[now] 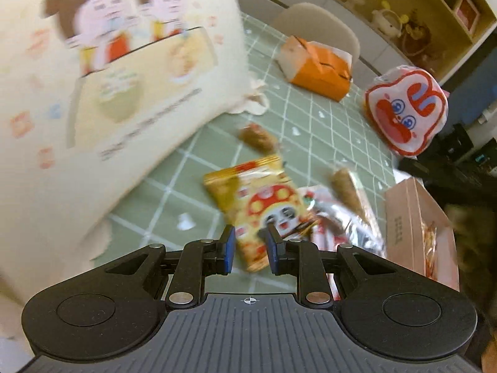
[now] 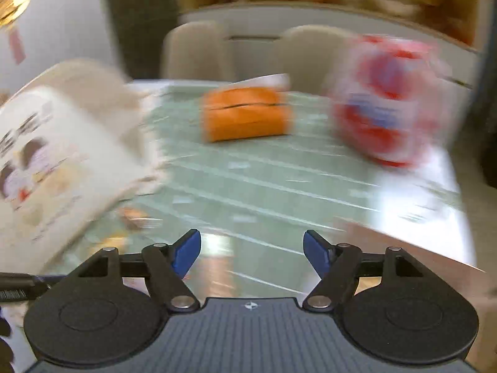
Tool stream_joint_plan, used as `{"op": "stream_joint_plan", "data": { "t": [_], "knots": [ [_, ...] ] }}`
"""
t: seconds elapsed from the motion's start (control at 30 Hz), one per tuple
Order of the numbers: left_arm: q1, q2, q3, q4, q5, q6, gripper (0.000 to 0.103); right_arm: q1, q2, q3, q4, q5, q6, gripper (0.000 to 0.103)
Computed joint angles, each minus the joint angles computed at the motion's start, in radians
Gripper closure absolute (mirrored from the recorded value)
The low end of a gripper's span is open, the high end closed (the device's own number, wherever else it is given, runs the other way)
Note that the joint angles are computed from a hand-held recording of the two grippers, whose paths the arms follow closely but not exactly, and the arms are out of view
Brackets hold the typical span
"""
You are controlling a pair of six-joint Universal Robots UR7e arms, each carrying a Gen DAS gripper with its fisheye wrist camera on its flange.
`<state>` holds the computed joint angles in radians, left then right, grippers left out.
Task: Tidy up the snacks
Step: 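Grasp the yellow panda chip bag with the left tool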
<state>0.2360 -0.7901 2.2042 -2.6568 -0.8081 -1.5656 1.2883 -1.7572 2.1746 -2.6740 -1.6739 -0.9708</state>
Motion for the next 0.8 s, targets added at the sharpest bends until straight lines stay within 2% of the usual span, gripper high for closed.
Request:
{"op": "stream_joint_plan", "data": {
  "t": [0.07, 0.17, 0.3, 0.37, 0.4, 0.43, 0.5, 0.57, 0.67, 0.8],
  "knots": [
    [-0.017, -0.020, 0.033, -0.009, -0.004, -0.006, 0.078, 0.072, 0.092, 0.020, -0.028, -0.033, 0.022, 0.030],
    [-0.028, -0.030, 0.088, -0.092, -0.027, 0.003, 0.078, 0.147, 0.226, 0.047, -0.133, -0.090, 0.035, 0.030],
    [-0.039, -0.029, 0.139, -0.190, -0.059, -0.003, 0.078, 0.197, 0.399, 0.024, -0.245, -0.174, 0.048, 0.030],
    [-0.039, -0.034, 0.160, -0.221, -0.067, 0.005, 0.078, 0.205, 0.443, -0.001, -0.231, -0.189, 0.073, 0.036],
    [-0.039, -0.037, 0.166, -0.225, -0.064, 0.002, 0.078, 0.207, 0.453, -0.006, -0.227, -0.199, 0.081, 0.044],
    [-0.040, -0.041, 0.172, -0.221, -0.056, -0.012, 0.078, 0.211, 0.449, 0.010, -0.256, -0.204, 0.068, 0.060],
    [-0.040, -0.046, 0.187, -0.222, -0.036, -0.056, 0.078, 0.214, 0.422, 0.020, -0.204, -0.204, 0.045, 0.078],
    [-0.045, -0.052, 0.194, -0.218, -0.019, -0.098, 0.078, 0.204, 0.358, 0.042, -0.111, -0.189, 0.043, 0.078],
    [-0.047, -0.049, 0.184, -0.204, -0.013, -0.115, 0.078, 0.175, 0.232, 0.107, -0.010, -0.157, -0.022, 0.080],
    [-0.050, -0.034, 0.152, -0.207, -0.051, -0.068, 0.078, 0.117, 0.041, 0.154, 0.198, -0.106, -0.047, 0.090]
  ]
}}
